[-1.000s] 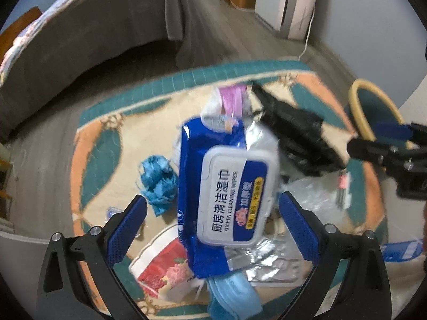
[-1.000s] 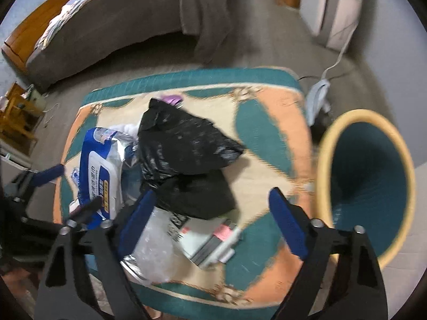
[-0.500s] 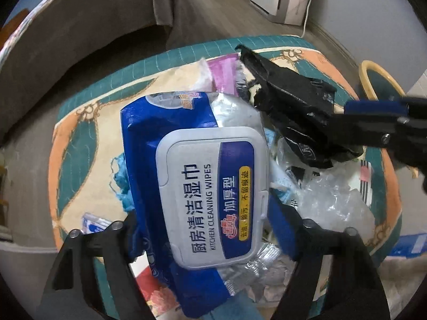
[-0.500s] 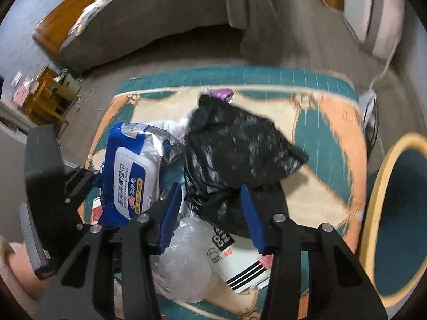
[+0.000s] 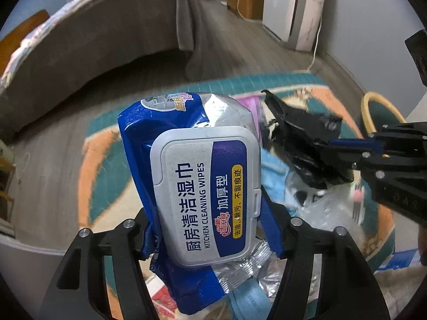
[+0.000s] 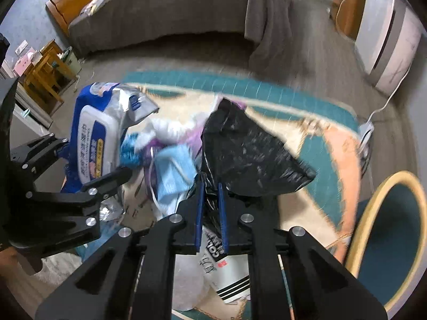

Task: Collect trash
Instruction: 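Grasp the blue wipes pack with the left tool while the right tool grasps the black bag, then carry the black bag into the bin and open the right tool while the left tool holds the wipes pack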

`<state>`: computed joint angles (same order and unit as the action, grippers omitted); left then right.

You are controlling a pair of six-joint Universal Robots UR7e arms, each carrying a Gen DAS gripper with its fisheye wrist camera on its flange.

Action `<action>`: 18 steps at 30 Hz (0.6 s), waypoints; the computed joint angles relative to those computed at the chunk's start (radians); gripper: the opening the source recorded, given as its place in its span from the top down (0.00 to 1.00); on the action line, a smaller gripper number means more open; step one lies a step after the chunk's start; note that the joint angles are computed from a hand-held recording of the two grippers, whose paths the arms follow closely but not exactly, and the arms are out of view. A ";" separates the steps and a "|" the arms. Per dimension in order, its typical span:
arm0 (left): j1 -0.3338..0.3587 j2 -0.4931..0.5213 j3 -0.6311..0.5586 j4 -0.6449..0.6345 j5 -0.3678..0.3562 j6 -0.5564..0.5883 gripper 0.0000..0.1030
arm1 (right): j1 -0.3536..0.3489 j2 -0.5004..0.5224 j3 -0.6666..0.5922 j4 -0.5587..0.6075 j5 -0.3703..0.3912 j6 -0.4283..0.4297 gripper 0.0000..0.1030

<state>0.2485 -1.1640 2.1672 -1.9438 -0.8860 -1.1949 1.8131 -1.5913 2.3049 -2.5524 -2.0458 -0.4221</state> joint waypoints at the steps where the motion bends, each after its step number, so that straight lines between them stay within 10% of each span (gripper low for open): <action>1: -0.008 -0.007 -0.005 0.014 0.005 -0.008 0.37 | 0.013 -0.007 0.001 -0.030 -0.006 -0.017 0.91; 18: -0.062 0.182 -0.272 -0.067 0.085 0.204 0.37 | -0.018 -0.267 -0.050 -0.167 -0.069 -0.069 0.91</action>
